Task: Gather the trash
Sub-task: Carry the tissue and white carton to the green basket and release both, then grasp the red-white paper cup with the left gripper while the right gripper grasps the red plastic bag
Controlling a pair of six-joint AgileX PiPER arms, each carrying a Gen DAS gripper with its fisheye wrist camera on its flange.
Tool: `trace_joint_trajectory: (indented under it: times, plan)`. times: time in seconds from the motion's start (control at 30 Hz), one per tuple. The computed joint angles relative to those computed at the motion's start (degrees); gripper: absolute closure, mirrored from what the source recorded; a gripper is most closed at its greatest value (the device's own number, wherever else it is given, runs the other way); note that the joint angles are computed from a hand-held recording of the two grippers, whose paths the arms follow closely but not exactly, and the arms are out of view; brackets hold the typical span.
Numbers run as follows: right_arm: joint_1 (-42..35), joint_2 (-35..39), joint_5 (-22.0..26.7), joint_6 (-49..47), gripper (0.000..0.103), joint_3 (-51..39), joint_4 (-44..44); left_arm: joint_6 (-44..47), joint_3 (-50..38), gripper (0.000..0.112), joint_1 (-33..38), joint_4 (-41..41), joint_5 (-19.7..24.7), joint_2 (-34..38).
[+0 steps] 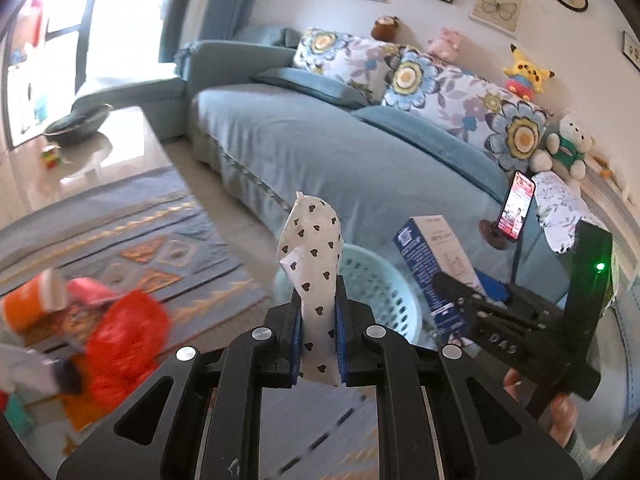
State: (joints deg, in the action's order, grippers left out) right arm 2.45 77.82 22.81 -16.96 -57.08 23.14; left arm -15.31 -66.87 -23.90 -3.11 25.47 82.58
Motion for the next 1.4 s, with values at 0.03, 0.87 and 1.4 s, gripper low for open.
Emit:
trace_joint_trajectory:
  times: [0.03, 0.87, 1.4]
  plan:
    - [-0.1, 2.0, -0.6, 3.5, 0.051, -1.0, -2.9, 1.2, -1.3, 0.101, -0.2, -1.6, -0.2, 1.8]
    - [-1.7, 15.9, -0.4, 11.4, 0.046, -5.9, -6.3, 15.7, -9.1, 0.055, 1.2, -17.8, -0.1, 17.1]
    - [18.7, -1.5, -1.0, 36.8, 0.046, -2.9, -35.2, 19.9, 8.9, 0.055, 12.4, -22.7, 0.9, -10.7]
